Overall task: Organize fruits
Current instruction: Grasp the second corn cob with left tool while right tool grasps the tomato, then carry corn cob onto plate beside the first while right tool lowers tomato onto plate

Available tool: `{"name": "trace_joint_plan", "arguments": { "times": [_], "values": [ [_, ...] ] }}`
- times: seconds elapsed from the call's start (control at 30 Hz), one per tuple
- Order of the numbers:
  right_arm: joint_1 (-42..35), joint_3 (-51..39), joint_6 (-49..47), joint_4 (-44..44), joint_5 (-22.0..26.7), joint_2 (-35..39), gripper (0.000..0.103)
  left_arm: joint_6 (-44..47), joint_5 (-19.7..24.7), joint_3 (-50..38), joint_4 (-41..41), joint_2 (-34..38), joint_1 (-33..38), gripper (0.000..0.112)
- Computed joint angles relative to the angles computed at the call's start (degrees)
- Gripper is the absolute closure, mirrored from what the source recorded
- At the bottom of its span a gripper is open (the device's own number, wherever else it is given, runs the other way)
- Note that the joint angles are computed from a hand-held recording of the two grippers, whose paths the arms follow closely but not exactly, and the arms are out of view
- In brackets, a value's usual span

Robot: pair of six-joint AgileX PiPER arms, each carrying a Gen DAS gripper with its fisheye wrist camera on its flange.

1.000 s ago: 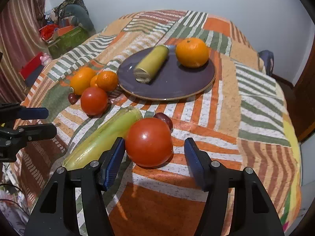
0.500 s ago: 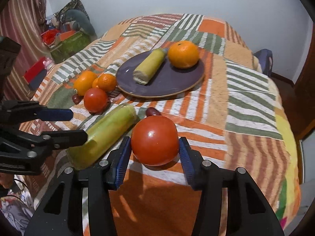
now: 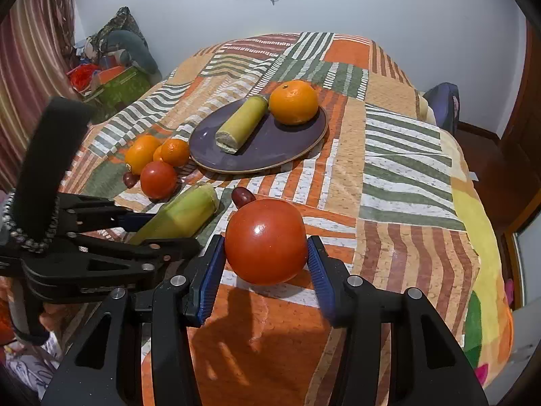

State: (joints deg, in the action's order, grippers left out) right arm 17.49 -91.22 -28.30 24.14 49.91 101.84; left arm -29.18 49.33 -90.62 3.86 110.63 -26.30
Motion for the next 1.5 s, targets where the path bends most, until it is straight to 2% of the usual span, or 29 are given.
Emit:
{"name": "trace_joint_plan", "arguments": {
  "times": [0.07, 0.47, 0.73, 1.1, 1.5],
  "values": [
    [0.01, 0.01, -0.19, 0.29, 0.05, 0.08, 0.057, -0.88, 0.32, -0.18, 1.51, 0.02, -0.47, 0.076],
    [0.15, -0.92, 0.01, 0.06, -0.01, -0.05, 0.057, 0.21, -0.8, 4.09, -0.18, -4.76, 0.46, 0.076],
    [0.58, -3.03, 0.98, -0.78, 0.2, 0.74, 0.058, 0.09, -0.51, 3.62, 0.13, -8.08, 2.58, 0.076],
    [1.27, -10.94, 2.44, -2.16, 1.0, 4.54, 0.058, 0.83, 0.73, -1.76, 2.0, -8.62, 5.64, 0.076],
    [2.45, -24.05, 4.44, -3.6, 2.88, 12.21, 0.057, 3.65, 3.02, -12.06, 2.47, -3.8, 9.75, 0.076]
  ]
}}
